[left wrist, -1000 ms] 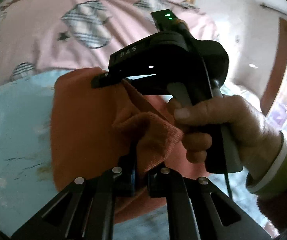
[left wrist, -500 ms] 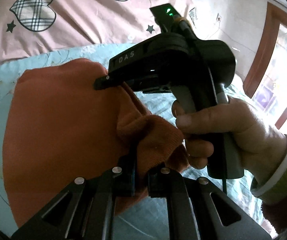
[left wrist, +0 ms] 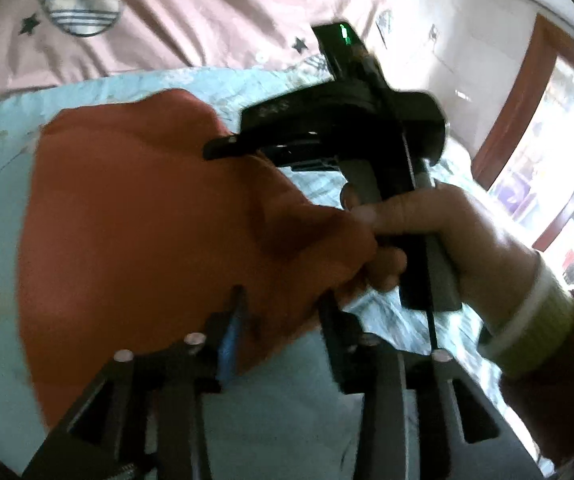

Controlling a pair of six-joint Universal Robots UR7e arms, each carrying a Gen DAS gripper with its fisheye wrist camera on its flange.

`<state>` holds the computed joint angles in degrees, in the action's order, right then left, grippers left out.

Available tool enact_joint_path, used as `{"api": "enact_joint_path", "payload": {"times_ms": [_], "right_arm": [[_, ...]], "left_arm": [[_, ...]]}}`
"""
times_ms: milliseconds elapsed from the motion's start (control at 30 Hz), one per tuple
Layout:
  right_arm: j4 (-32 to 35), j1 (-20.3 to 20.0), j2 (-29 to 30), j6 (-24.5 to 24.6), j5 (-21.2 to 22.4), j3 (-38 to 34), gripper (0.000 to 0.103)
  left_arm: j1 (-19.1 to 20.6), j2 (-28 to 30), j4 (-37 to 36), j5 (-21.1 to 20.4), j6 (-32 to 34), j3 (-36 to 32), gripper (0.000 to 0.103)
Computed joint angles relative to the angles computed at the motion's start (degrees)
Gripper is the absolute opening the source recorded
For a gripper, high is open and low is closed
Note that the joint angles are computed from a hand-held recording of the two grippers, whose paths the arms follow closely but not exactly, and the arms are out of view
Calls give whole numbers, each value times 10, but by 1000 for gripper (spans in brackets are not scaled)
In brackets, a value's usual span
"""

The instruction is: Fold small clothes

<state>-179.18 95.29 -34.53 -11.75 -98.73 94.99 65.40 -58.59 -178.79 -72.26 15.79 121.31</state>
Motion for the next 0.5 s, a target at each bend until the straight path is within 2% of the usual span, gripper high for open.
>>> {"api": "enact_joint_path", "payload": {"times_ms": [67,233,333,433,500], "right_arm": [[-7,3,0,10,-4,-3,36],[-94,-3,-20,28,11,55,64],[-138,-2,-30,30,-6,91,70],[-147,-4,-37,32,-18,107,72],[-127,-7,-40,36,-20,106,72]], "left_arm": [[6,-33,-12,9,-5,17,43],[38,-74,-15,37,-30,6,58],[67,-69,4,48,-42,-27,64],[103,-58,61,17,-73,-73,65],[121,-47,89,-4,-89,-98,66]]}}
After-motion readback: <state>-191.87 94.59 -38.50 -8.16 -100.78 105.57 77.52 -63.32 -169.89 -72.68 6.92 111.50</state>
